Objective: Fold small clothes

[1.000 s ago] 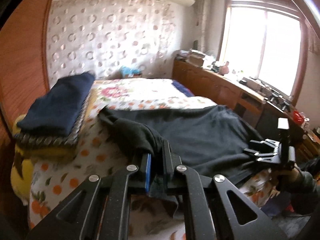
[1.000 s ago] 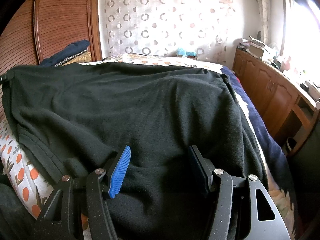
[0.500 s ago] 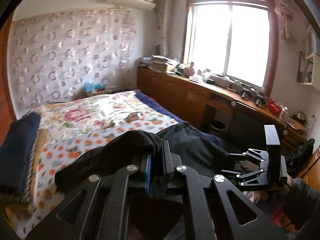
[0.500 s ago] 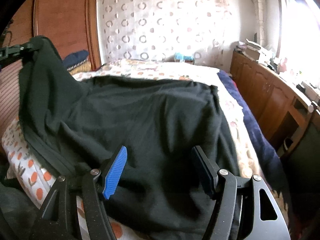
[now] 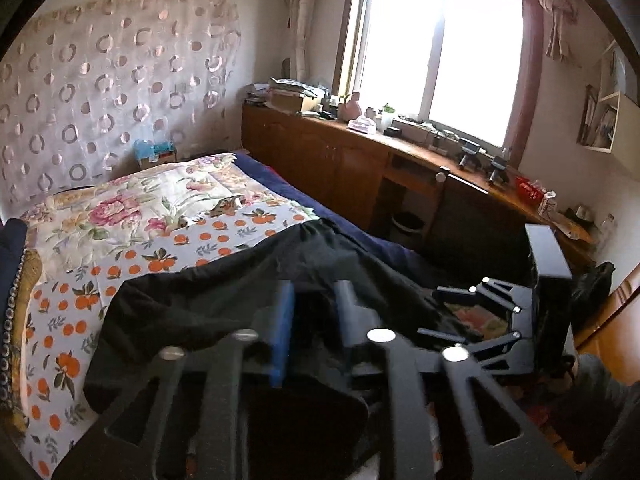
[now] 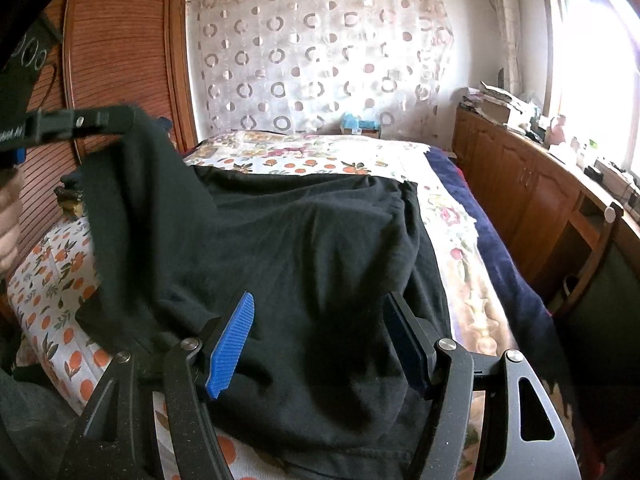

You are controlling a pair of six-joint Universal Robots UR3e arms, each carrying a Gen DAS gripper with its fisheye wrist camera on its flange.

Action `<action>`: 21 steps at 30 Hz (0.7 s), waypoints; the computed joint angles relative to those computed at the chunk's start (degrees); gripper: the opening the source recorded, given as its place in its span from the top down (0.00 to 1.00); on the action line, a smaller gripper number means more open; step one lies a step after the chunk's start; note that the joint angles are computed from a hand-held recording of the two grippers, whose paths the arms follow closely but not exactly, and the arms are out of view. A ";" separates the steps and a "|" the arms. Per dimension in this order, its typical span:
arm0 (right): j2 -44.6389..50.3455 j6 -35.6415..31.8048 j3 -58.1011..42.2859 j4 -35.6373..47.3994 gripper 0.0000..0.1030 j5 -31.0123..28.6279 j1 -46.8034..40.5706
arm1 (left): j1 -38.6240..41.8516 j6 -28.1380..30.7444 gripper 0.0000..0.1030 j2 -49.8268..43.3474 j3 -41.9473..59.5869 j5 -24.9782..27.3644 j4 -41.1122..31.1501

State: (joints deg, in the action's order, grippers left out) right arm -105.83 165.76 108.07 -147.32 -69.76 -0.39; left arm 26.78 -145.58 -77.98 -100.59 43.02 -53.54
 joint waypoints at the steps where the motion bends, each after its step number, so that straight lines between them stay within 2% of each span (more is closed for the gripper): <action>1: 0.31 0.04 -0.06 -0.21 0.33 -0.12 0.15 | 0.85 0.77 0.57 1.05 -1.08 -0.72 -0.40; 3: 0.56 -0.08 -1.06 0.72 0.33 0.50 -0.23 | 2.32 1.91 0.51 2.81 -2.85 -1.25 -1.09; 5: 0.35 -0.42 -1.57 1.78 0.33 1.33 -0.74 | 4.09 3.03 0.38 4.99 -5.51 -1.23 -0.66; 6: 0.77 -0.43 -1.95 1.84 0.33 1.29 -0.46 | 4.98 3.72 0.36 5.50 -6.21 -1.49 -0.86; 12: 4.36 0.16 -4.63 0.95 0.33 -0.03 2.79 | 12.57 6.32 0.35 10.55 -13.35 -0.77 0.07; 21: 8.79 -1.50 -10.19 1.60 0.33 -0.74 8.73 | 23.03 14.00 0.35 16.34 -19.53 -1.48 -5.67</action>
State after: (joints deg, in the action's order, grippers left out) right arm -97.04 164.26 97.88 -145.72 -70.49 8.34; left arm 49.81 -131.58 -61.64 -120.12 41.54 -59.21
